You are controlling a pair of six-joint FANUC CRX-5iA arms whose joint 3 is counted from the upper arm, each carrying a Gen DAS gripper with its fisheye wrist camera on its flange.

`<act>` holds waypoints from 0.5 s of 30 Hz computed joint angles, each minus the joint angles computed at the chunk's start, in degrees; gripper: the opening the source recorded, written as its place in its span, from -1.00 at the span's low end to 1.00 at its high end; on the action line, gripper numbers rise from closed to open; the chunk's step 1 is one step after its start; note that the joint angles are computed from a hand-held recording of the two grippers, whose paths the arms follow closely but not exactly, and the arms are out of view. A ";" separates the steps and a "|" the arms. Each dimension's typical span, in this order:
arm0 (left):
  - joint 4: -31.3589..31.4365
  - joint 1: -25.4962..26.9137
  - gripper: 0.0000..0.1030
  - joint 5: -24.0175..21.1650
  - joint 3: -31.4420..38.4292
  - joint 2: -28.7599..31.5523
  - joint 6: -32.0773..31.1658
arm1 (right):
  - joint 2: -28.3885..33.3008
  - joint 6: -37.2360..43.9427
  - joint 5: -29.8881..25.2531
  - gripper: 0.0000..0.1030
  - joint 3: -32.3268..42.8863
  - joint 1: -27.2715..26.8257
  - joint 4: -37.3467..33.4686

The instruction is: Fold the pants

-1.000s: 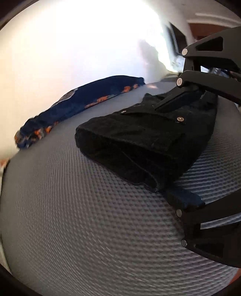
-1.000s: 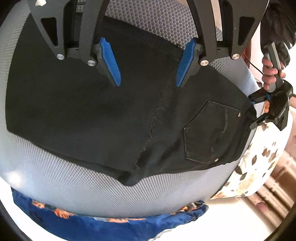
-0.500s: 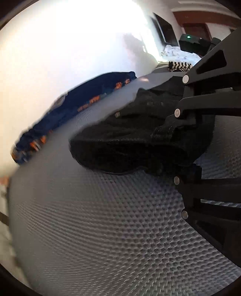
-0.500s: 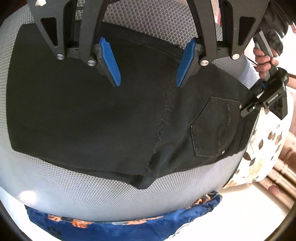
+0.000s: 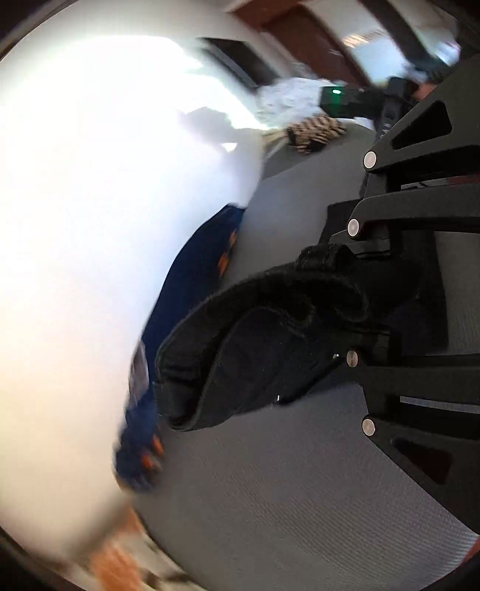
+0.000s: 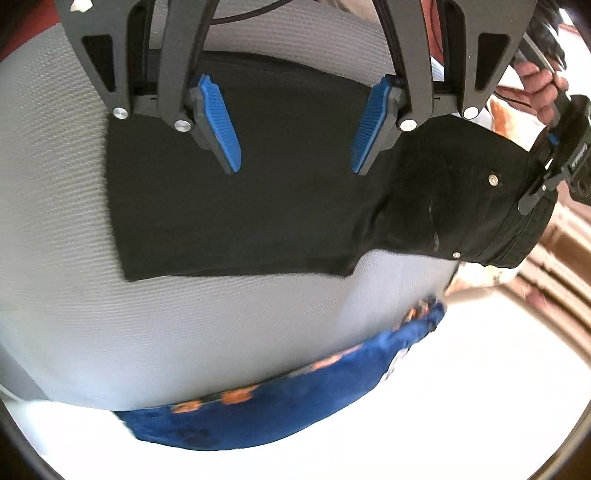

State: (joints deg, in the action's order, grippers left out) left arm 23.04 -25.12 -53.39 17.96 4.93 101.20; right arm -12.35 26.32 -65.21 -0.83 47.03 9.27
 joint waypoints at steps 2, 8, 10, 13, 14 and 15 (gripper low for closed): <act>-2.12 -3.65 -0.51 -2.23 6.40 4.36 -0.15 | -2.75 -0.43 0.17 0.17 -2.09 -1.45 -0.34; -7.11 -11.44 -0.51 -10.79 24.34 17.95 2.17 | -9.49 -1.69 0.88 0.17 -7.72 -6.19 -1.73; -8.61 -13.64 -0.51 -14.89 30.78 23.02 3.02 | -11.16 -1.56 1.47 0.20 -9.26 -8.33 -2.89; -12.95 -17.01 -0.51 -21.82 41.54 30.26 2.86 | -12.96 -0.66 2.79 0.20 -11.11 -11.06 -4.81; -14.45 -17.69 -0.51 -23.35 42.97 31.35 2.22 | -13.38 -0.52 3.14 0.20 -11.64 -11.57 -5.15; -15.98 -18.73 -0.51 -26.00 46.80 33.96 2.20 | -13.78 0.33 3.38 0.20 -12.02 -12.45 -5.99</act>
State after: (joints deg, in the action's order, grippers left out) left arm 7.07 -43.85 -79.39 64.76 38.89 103.40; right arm -26.13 26.65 -61.82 -12.85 34.58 3.28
